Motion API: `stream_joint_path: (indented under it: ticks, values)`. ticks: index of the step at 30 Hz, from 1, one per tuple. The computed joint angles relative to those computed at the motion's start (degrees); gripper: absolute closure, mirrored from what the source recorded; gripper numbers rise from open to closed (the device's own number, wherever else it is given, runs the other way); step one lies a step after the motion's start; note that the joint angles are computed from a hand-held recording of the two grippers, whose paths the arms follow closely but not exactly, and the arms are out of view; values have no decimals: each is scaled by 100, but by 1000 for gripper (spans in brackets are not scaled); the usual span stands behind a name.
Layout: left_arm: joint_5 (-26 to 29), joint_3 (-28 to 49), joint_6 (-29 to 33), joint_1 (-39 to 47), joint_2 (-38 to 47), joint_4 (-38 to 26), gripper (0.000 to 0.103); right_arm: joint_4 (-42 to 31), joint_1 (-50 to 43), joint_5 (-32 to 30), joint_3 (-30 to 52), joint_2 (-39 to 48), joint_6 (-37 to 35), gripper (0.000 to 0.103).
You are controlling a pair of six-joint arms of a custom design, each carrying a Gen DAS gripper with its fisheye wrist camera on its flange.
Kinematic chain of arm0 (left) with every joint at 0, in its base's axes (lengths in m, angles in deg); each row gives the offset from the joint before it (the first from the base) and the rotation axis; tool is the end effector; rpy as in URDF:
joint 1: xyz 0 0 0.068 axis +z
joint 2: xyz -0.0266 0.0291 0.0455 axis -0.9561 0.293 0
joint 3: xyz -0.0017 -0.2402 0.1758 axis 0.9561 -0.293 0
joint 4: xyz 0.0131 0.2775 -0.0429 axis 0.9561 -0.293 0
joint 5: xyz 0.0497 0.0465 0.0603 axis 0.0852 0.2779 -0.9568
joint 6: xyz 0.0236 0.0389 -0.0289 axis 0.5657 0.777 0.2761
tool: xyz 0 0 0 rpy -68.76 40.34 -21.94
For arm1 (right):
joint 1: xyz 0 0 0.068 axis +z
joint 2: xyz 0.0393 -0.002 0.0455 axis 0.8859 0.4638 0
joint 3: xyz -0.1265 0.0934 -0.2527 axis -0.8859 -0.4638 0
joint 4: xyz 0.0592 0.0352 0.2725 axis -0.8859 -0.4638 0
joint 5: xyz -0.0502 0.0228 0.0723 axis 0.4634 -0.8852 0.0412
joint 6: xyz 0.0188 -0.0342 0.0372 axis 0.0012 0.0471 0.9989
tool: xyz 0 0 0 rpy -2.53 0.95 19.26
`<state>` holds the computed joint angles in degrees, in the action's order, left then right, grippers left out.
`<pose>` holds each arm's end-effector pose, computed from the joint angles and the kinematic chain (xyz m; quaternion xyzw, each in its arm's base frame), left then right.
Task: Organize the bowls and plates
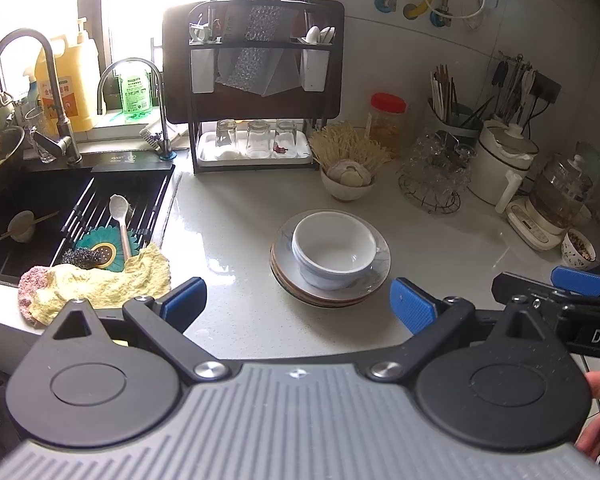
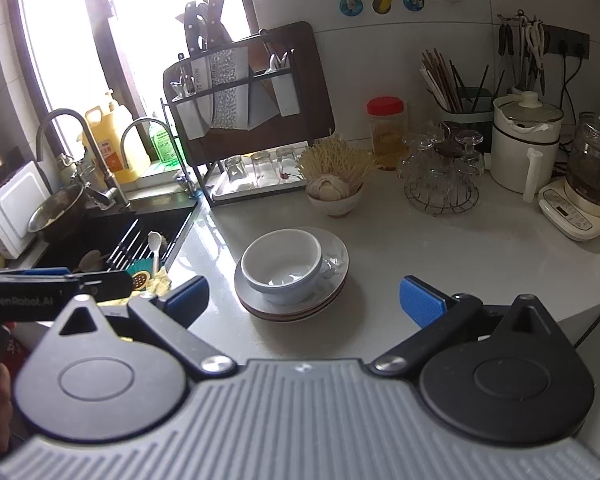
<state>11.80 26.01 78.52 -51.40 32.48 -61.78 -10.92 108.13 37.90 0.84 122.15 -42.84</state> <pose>0.2375 0.0748 0.2306 0.1164 0.9080 -0.0970 0.3906 0.1511 0.1247 0.1635 0.0807 0.8665 0.0604 0.4889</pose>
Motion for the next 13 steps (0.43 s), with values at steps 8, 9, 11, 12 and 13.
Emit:
stream_joint_path:
  ticks: [8, 9, 11, 12, 13]
  values:
    - [-47, -7, -52, 37, -34, -13, 3, 93, -36, -95, -61, -44, -126, 0]
    - [-61, -20, -57, 30, -50, -9, 3, 96, -37, -98, -60, -47, -127, 0]
    - [-83, -17, -85, 30, -54, -2, 3, 143, -73, -141, -67, -43, -163, 0]
    - [-95, -16, -107, 33, -55, 6, 3, 171, -75, -156, -69, -27, -179, 0]
    - [-101, -9, -126, 36, -43, 12, 3, 200, -84, -184, -69, -6, -199, 0]
